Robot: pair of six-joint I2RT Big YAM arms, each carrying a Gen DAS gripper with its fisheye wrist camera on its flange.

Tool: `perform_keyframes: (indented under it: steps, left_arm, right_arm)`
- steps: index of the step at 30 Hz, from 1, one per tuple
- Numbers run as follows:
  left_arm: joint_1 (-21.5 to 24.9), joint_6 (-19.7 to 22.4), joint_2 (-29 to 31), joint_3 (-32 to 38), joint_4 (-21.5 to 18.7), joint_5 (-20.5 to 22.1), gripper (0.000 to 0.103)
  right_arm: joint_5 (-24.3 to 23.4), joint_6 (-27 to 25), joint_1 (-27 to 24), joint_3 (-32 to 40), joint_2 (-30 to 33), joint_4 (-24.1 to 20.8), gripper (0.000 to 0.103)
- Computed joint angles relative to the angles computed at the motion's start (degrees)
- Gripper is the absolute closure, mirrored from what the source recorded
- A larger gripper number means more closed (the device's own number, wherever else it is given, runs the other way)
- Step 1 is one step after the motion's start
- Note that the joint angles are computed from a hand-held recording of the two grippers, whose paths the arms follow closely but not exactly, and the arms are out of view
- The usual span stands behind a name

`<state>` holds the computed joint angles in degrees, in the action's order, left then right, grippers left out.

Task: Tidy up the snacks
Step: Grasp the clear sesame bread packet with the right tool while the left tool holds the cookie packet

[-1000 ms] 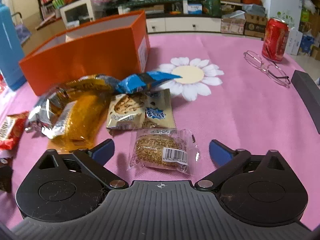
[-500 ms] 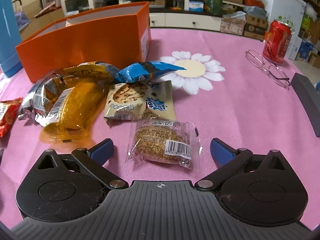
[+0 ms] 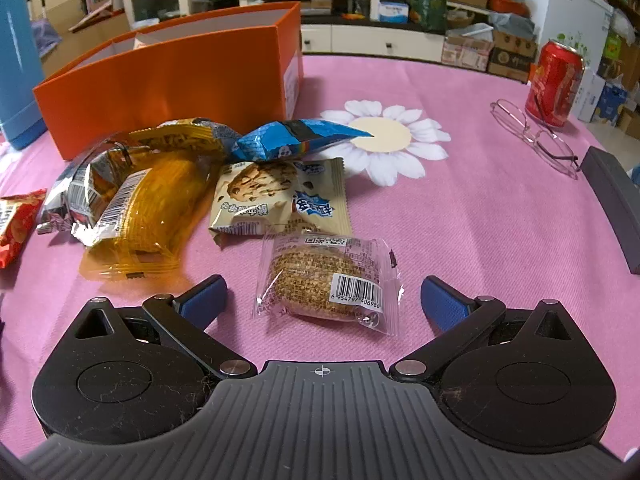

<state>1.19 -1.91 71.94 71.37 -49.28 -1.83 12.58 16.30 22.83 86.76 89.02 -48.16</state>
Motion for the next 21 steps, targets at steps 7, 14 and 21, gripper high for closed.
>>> perform_keyframes:
  steps: [7, 14, 21]
  left_arm:
    - [0.8, 0.2, -0.5, -0.7, 0.6, 0.0, 0.014]
    - [2.9, -0.5, -0.9, 0.3, -0.8, 5.5, 0.047]
    - [4.8, -2.7, -2.6, 1.7, -1.4, 10.8, 0.047]
  right_arm:
    - [-0.4, 0.1, -0.1, -0.3, -0.3, 0.3, 0.009]
    - [-4.0, -0.6, -0.2, -2.3, -3.1, 1.5, 0.064]
    - [-5.8, 0.3, -0.6, -7.8, -9.3, 7.0, 0.064]
